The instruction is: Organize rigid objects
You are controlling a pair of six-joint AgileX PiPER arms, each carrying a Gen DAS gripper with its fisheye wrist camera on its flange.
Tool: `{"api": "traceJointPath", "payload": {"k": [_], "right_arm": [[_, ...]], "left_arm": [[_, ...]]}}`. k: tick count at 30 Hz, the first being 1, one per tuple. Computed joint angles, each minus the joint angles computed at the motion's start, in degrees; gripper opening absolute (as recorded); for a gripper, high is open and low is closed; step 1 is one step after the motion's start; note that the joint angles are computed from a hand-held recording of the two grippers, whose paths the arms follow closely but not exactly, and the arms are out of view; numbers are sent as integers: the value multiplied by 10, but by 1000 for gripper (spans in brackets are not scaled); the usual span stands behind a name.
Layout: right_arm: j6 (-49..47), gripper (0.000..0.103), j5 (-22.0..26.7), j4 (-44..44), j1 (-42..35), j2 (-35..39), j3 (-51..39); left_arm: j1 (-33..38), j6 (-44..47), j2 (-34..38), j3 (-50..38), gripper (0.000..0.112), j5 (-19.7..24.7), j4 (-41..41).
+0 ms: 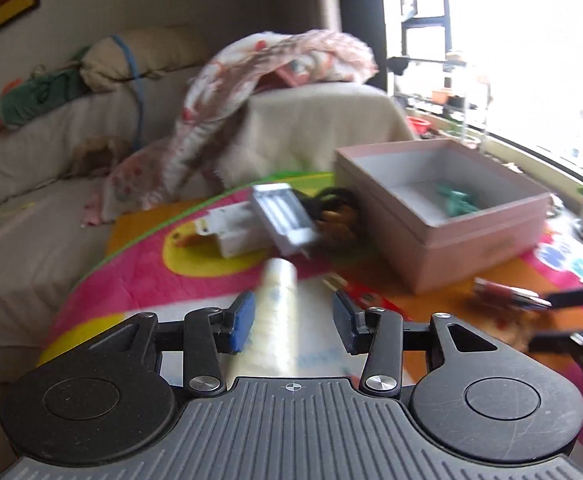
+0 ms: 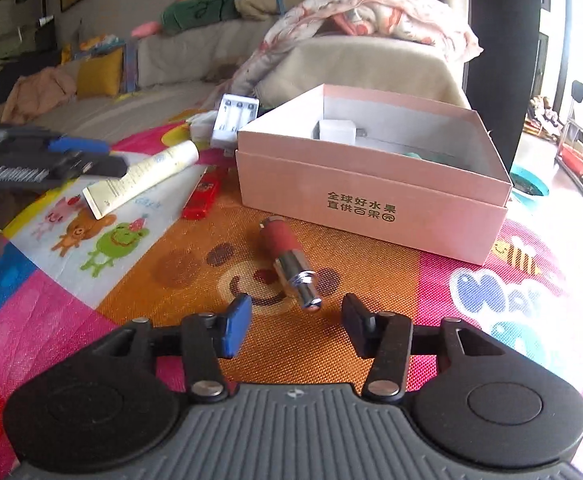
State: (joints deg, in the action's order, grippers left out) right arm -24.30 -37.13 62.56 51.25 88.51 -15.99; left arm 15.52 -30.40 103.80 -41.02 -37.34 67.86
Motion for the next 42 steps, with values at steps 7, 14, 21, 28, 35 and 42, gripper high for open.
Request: {"api": "traceJointPath", "payload": {"k": [7,14,21,28,35,42], "right_arm": [[2,60,-3,-2,1,11,-8],[20,61,-4,-19,-3,8,-2],[27,61,-2,-26,-7,6,1],[36,61,13,-43,-25,-6,4],[-222,63,-112,272,1,54,-79],[-108,68,-33,195,-14,18,-42]], "left_arm": [[-58,-103,89,-105,48,99,14],[-36,-137,86,-91,29,51,84],[-2,-162,16,23,27,-11,155],[3,-94,-14,114,28,-54,115],[3,-40,-2,137,33,-79,60],[-4,-12,-7,147,33,-74,34]]}}
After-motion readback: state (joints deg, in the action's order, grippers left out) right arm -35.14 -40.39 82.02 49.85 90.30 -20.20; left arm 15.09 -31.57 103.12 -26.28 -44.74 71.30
